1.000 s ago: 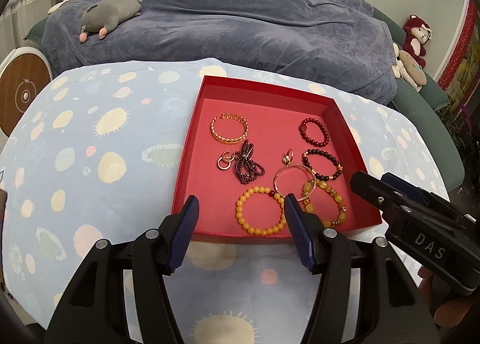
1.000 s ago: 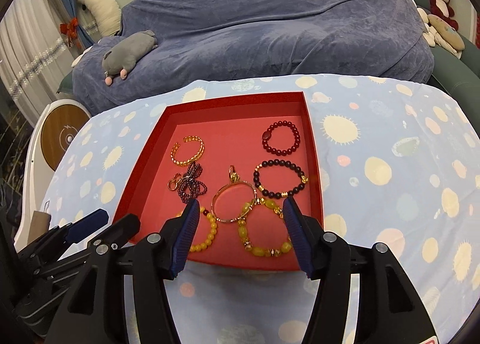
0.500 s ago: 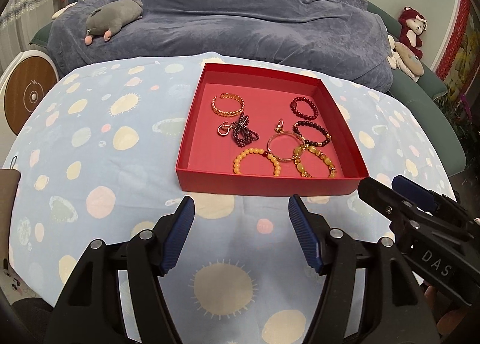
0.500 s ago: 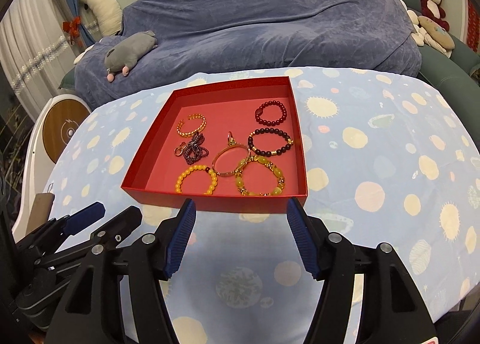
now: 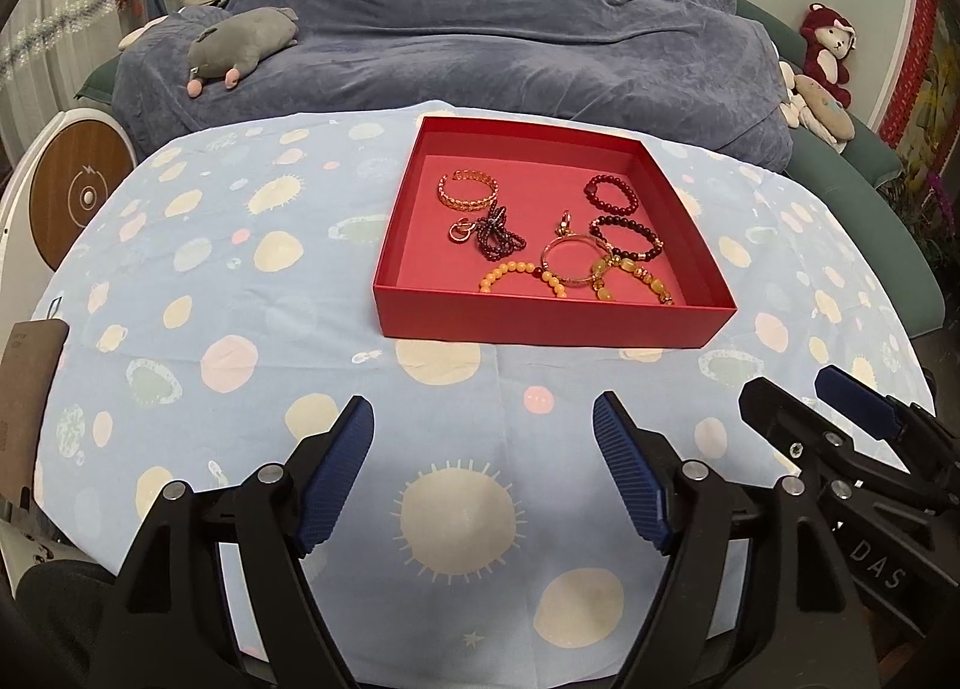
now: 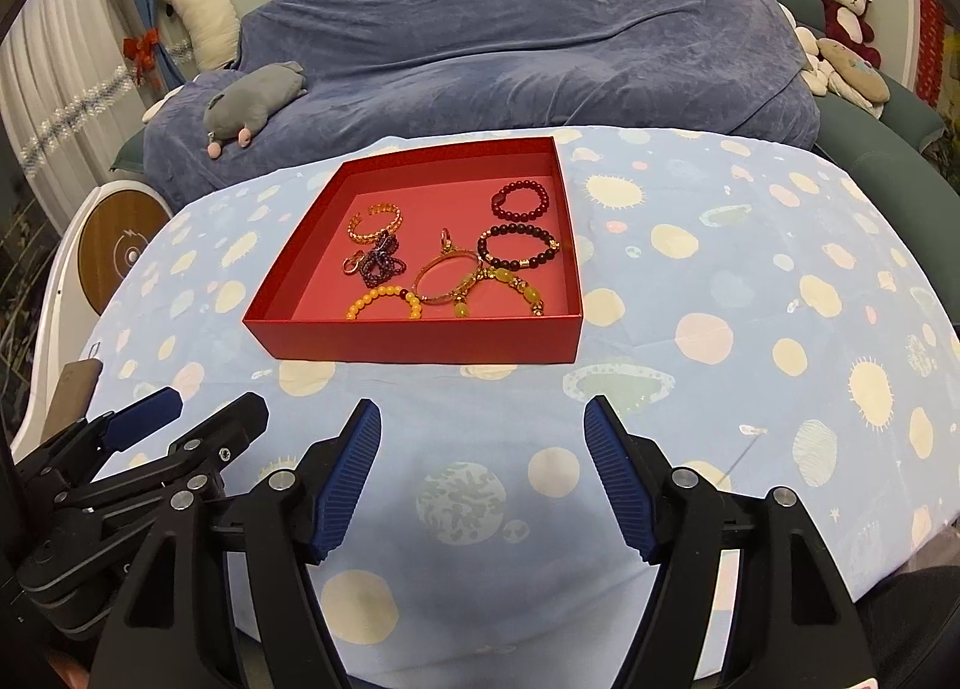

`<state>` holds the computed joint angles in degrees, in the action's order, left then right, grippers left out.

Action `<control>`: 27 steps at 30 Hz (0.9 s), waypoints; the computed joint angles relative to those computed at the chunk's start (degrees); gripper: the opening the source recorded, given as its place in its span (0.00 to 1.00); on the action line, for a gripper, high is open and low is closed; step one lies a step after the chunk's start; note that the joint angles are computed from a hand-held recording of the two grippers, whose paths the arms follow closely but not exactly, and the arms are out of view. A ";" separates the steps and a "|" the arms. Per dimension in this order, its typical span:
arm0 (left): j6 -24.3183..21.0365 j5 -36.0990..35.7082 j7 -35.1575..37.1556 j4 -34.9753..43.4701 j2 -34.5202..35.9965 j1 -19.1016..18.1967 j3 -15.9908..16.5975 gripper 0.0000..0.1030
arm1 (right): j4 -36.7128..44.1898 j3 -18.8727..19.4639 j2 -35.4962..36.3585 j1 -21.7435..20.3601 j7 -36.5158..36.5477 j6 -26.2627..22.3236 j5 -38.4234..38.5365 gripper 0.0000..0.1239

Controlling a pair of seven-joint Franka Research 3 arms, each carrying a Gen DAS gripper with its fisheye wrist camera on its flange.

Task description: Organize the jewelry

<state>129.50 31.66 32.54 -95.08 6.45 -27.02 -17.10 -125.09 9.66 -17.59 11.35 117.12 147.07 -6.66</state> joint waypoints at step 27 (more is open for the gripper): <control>-6.73 7.35 -6.38 -1.00 -1.52 -1.71 -1.03 0.88 | -4.40 1.37 -4.08 -0.62 1.22 -0.16 -0.29 0.63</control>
<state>122.78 39.01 26.15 -96.08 4.94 -28.73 -18.13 -129.49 11.03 -21.68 10.73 118.34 146.91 -6.95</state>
